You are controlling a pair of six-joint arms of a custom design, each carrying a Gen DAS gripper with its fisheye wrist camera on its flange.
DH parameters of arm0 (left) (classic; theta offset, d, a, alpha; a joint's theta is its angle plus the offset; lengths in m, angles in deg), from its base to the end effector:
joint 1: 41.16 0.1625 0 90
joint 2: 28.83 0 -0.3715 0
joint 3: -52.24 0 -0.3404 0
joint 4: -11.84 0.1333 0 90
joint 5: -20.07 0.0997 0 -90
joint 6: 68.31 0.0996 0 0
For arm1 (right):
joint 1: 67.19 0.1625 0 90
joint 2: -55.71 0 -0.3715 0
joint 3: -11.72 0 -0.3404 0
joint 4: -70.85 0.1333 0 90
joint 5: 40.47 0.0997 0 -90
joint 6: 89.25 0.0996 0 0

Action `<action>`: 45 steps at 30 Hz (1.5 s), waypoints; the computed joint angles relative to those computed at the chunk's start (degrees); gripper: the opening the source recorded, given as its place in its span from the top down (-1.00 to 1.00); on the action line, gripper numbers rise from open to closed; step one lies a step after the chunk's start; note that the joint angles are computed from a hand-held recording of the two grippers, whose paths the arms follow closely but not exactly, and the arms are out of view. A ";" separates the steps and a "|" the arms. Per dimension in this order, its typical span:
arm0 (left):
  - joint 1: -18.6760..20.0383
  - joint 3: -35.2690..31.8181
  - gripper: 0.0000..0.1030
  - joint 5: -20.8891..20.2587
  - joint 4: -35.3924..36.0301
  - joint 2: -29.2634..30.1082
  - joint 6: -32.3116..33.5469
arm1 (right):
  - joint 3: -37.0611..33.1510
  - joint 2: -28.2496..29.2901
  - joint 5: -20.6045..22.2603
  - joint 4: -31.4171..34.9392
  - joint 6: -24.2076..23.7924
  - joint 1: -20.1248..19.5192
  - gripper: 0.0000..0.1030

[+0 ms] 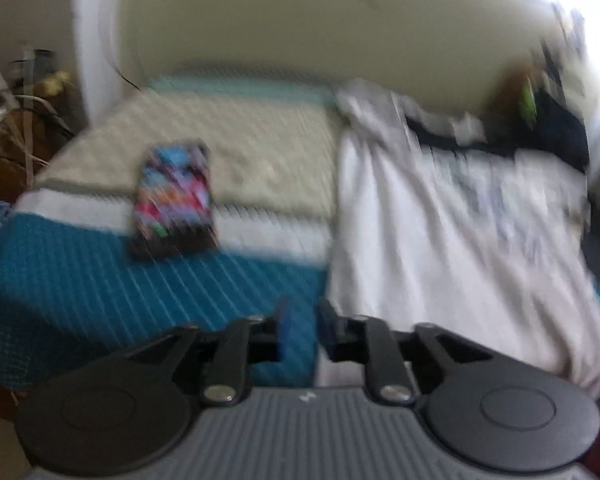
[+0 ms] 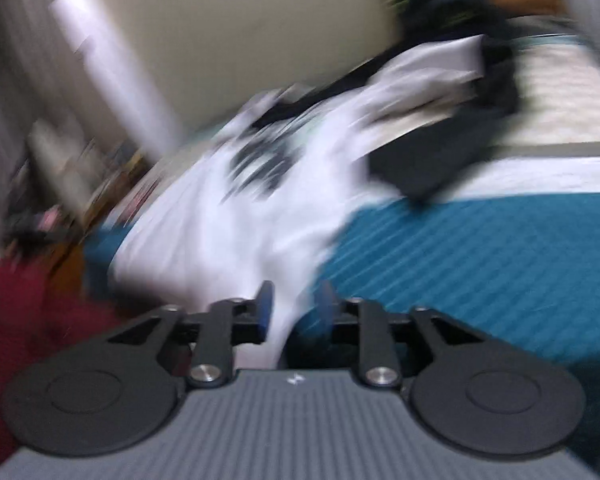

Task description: Fold small clothes

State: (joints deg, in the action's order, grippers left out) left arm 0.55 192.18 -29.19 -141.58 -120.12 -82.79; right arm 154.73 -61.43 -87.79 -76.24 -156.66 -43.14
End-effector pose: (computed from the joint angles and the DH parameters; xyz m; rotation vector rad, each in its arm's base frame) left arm -0.1160 -0.3690 0.2308 0.6254 2.4805 -0.7768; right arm -0.1556 -0.2894 0.3336 0.3249 -2.6613 1.2510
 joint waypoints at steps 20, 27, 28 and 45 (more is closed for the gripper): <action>5.92 -30.21 0.07 -15.06 -26.96 42.97 20.44 | -18.65 35.17 -22.57 -49.48 45.32 20.64 0.93; 7.62 -42.64 -0.08 -18.93 -30.75 55.78 27.67 | -19.13 34.57 -34.44 -65.33 53.70 25.47 0.77; 8.20 -44.84 -0.08 -18.62 -32.23 58.14 28.80 | -19.44 33.18 -28.67 -60.69 55.76 24.87 0.77; 14.09 -59.78 -0.07 -11.47 -27.04 69.22 21.67 | -55.78 64.85 -43.83 -35.39 61.26 44.49 0.18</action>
State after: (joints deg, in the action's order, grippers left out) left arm 14.65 132.40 -40.66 -168.63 -50.89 -61.12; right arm 98.95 3.43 -131.62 -111.63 -95.40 1.34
